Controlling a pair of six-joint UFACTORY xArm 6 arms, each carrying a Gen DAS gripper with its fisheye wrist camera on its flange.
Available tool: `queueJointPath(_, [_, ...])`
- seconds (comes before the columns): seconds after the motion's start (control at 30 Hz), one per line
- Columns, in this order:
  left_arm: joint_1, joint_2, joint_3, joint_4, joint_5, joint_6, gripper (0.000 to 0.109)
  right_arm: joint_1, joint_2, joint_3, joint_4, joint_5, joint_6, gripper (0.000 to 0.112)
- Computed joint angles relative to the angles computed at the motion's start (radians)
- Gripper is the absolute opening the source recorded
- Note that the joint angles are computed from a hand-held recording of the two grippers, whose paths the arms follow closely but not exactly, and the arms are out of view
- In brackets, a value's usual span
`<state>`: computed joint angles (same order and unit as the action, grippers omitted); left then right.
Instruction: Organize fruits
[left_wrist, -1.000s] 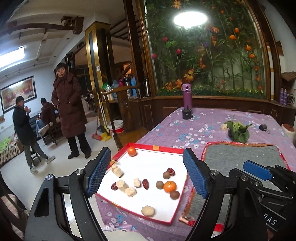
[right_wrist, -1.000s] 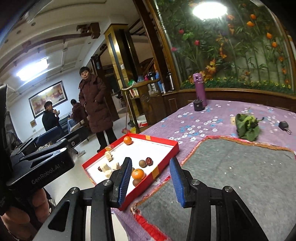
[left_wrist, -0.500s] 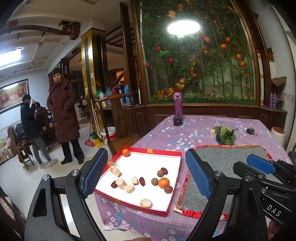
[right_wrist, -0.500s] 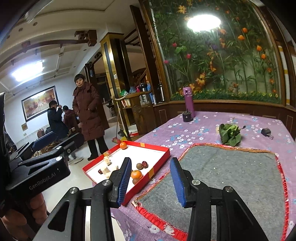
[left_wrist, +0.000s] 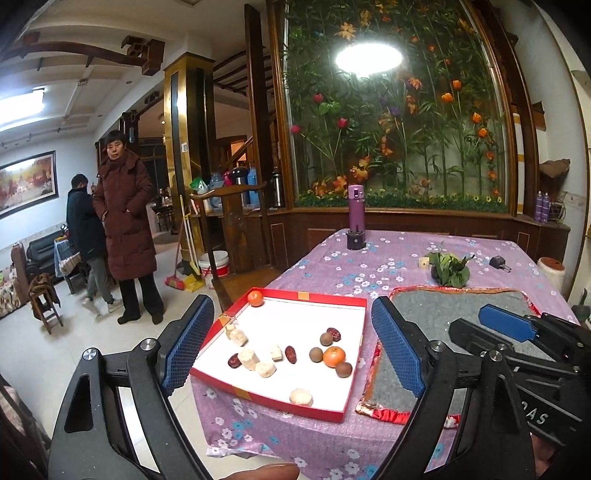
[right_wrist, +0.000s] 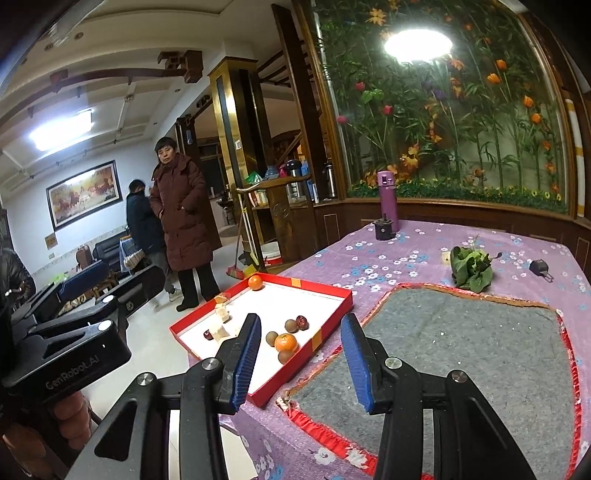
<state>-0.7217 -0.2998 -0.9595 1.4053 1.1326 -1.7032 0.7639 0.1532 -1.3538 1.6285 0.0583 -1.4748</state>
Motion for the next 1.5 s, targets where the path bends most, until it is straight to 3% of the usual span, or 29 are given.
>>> queueJointPath(0.23, [0.008, -0.032, 0.032, -0.002, -0.018, -0.014, 0.088, 0.033, 0.001, -0.003, 0.046, -0.023, -0.077, 0.043])
queueJointPath(0.4, [0.017, -0.047, 0.052, -0.023, -0.026, -0.014, 0.088, 0.041, -0.009, -0.009, 0.163, -0.019, -0.167, 0.043])
queueJointPath(0.7, [0.025, -0.075, 0.084, -0.041, -0.007, -0.029, 0.088, 0.044, -0.048, -0.042, 0.544, -0.055, -0.481, 0.047])
queueJointPath(1.5, [0.022, -0.109, 0.117, -0.044, 0.016, -0.050, 0.088, 0.023, -0.056, -0.103, 1.153, -0.084, -1.186, 0.048])
